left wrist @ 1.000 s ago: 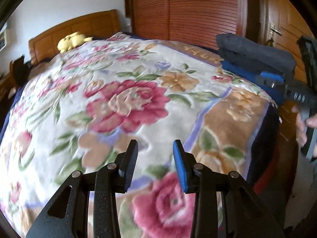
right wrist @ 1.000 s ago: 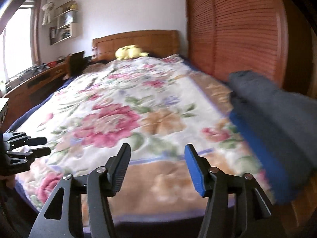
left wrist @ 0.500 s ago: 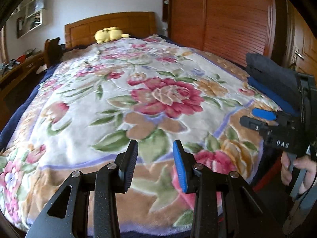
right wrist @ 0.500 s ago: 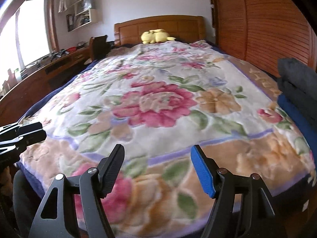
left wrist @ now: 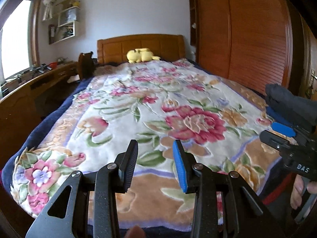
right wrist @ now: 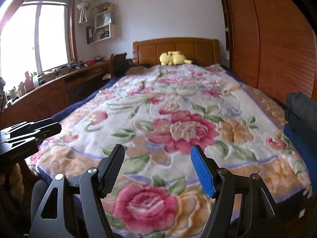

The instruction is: Fold large clothes

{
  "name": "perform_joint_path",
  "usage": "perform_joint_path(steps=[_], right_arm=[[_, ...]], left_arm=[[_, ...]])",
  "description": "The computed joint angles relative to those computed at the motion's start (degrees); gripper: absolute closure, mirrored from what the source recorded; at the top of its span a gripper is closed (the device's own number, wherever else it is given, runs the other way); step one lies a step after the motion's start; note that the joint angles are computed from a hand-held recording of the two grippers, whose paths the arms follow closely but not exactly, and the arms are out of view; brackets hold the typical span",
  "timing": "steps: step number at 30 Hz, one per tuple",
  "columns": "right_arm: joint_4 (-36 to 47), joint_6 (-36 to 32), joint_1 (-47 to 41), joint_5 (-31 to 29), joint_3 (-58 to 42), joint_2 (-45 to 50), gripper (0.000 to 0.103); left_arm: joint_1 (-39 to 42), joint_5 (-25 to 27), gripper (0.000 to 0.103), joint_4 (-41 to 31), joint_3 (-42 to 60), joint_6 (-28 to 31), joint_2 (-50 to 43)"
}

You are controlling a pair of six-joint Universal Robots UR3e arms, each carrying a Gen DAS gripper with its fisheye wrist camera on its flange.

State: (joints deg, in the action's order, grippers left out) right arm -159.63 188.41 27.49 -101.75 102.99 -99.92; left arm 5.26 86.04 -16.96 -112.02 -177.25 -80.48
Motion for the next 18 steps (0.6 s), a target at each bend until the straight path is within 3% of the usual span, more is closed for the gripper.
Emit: perform_joint_path(steps=[6, 18], right_arm=[[-5.4, -0.7, 0.1, 0.2, 3.1, 1.0, 0.032], [-6.4, 0.9, 2.7, -2.4, 0.0, 6.1, 0.032]], left_arm=[[1.6, 0.1, 0.065, 1.9, -2.5, -2.2, 2.5], [1.5, -0.3, 0.065, 1.6, -3.8, -2.3, 3.3]])
